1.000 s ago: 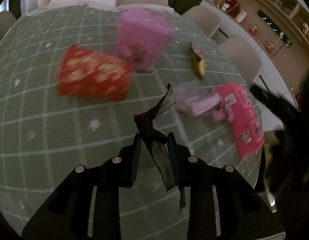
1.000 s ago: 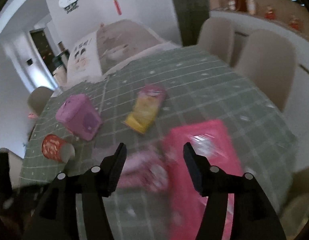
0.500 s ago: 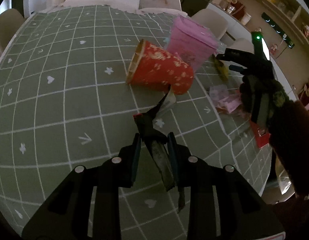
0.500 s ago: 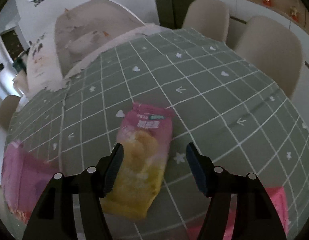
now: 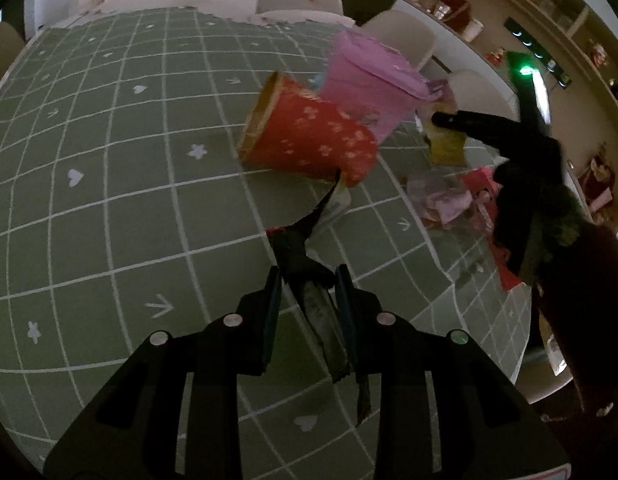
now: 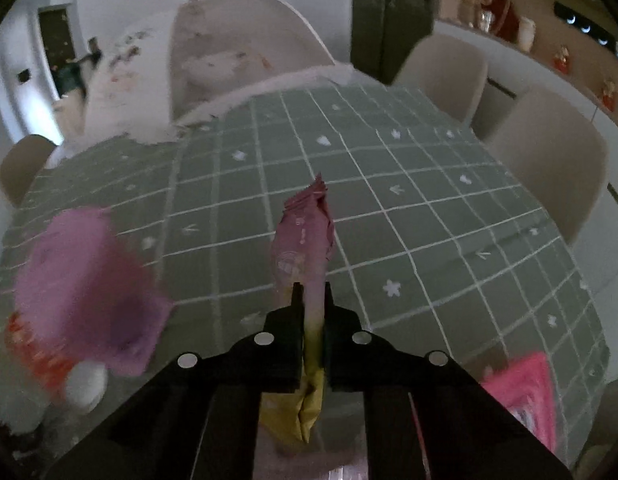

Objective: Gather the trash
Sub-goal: 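Grasp the pink-and-yellow chip bag with the right tool while the left tool holds the black wrapper, then carry the black wrapper and chip bag over the white trash bag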

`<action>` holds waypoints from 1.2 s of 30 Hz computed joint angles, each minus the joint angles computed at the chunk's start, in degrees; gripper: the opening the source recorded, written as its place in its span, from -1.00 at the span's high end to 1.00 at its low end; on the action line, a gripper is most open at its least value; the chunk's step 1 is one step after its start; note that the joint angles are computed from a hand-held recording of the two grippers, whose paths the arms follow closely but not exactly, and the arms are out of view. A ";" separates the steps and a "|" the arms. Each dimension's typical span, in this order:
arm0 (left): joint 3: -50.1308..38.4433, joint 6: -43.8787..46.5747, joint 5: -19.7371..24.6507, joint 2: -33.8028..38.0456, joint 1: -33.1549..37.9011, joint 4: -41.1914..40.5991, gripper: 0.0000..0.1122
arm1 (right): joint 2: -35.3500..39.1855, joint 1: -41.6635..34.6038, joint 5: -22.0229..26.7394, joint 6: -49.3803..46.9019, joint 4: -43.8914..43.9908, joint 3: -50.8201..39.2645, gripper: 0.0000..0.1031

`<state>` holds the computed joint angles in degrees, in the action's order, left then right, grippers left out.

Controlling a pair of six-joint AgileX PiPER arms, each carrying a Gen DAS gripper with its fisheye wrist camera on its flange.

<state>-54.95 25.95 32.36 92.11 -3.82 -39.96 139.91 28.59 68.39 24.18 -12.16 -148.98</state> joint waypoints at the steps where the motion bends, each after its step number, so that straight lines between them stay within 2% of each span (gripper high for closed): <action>1: -0.28 -0.52 -0.05 0.11 -0.67 0.41 0.53 | -3.74 0.38 -2.19 0.75 -0.27 5.73 0.82; 5: -0.21 -6.07 -2.64 -1.78 -5.37 4.87 0.53 | -20.50 2.00 -9.53 2.75 -0.79 28.65 0.82; 8: 0.73 -14.95 -5.62 -4.41 -9.95 10.94 0.53 | -32.59 2.36 -17.53 3.84 -0.81 45.83 0.82; 9: 1.29 -20.38 -7.15 -5.56 -12.50 15.10 0.53 | -36.14 2.33 -21.10 4.03 -0.95 51.40 0.82; 10: 1.35 -25.87 -7.68 -6.20 -14.34 19.34 0.53 | -39.61 2.23 -22.37 4.05 -0.65 55.85 0.82; 15: 1.39 -54.52 -8.26 -9.82 -25.69 41.16 0.53 | -54.47 0.63 -25.24 0.56 2.72 72.54 0.82; 20: -0.26 -82.69 -5.01 -10.61 -38.24 63.64 0.53 | -66.27 -1.06 -26.66 -2.66 5.12 83.84 0.82; 25: -2.76 -100.84 0.03 -9.45 -48.34 77.93 0.53 | -76.63 -3.93 -25.62 -7.75 8.23 90.24 0.82; 31: -7.18 -110.56 5.75 -6.43 -56.63 83.78 0.53 | -86.36 -13.36 -22.21 -19.22 16.55 93.75 0.82; 36: -12.77 -111.76 9.59 -3.17 -61.88 85.37 0.53 | -92.81 -27.56 -17.66 -33.46 28.39 95.41 0.82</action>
